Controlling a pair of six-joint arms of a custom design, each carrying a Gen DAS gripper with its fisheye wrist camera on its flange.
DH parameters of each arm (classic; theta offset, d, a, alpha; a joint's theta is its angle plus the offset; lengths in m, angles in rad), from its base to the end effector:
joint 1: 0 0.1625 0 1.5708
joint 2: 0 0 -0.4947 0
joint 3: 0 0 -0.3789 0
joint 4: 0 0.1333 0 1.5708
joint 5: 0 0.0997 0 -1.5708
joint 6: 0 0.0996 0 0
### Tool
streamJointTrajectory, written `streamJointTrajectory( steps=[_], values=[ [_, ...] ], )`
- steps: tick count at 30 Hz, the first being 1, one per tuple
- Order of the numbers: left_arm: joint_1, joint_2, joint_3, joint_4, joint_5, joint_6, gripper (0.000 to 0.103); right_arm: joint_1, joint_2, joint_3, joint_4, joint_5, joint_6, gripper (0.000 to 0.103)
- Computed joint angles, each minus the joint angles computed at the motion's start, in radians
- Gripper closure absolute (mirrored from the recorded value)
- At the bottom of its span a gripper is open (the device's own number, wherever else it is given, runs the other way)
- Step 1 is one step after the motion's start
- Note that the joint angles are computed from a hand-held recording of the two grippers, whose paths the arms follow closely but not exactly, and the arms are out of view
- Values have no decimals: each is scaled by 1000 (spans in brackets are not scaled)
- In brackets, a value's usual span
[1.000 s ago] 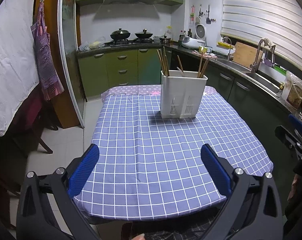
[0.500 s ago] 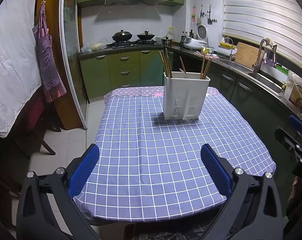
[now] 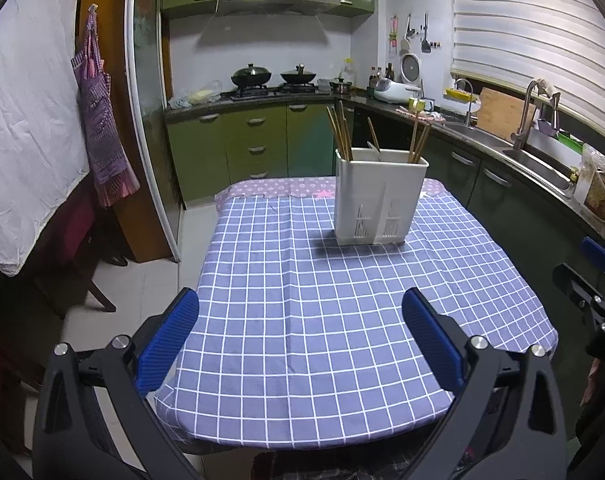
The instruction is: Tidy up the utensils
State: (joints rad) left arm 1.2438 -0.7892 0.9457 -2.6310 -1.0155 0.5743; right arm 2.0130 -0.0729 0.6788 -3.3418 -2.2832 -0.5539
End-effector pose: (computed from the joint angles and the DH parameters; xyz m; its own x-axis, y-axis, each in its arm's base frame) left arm -0.0974 -0.8655 0.4805 -0.6794 0.2181 -0.7006 0.6763 0.5567 -0.4824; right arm 0.4525 -0.7964 0.0446 -0.7115 -0.0014 0.7027 -0.6386 0.4185 -0.6458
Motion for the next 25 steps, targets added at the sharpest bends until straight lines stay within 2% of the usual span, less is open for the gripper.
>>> streamJointTrajectory(
  steps=[16,21,25],
  values=[
    [1,7,-6,8,6,15,6,-6,5,-10,12,1,3,4],
    [6,28,-55,88,8,-10,6,-14,15,-29,34,-5,8,4],
    [17,76,-140,181,2,-11,6,-24,42,-100,114,-12,17,4]
  ],
)
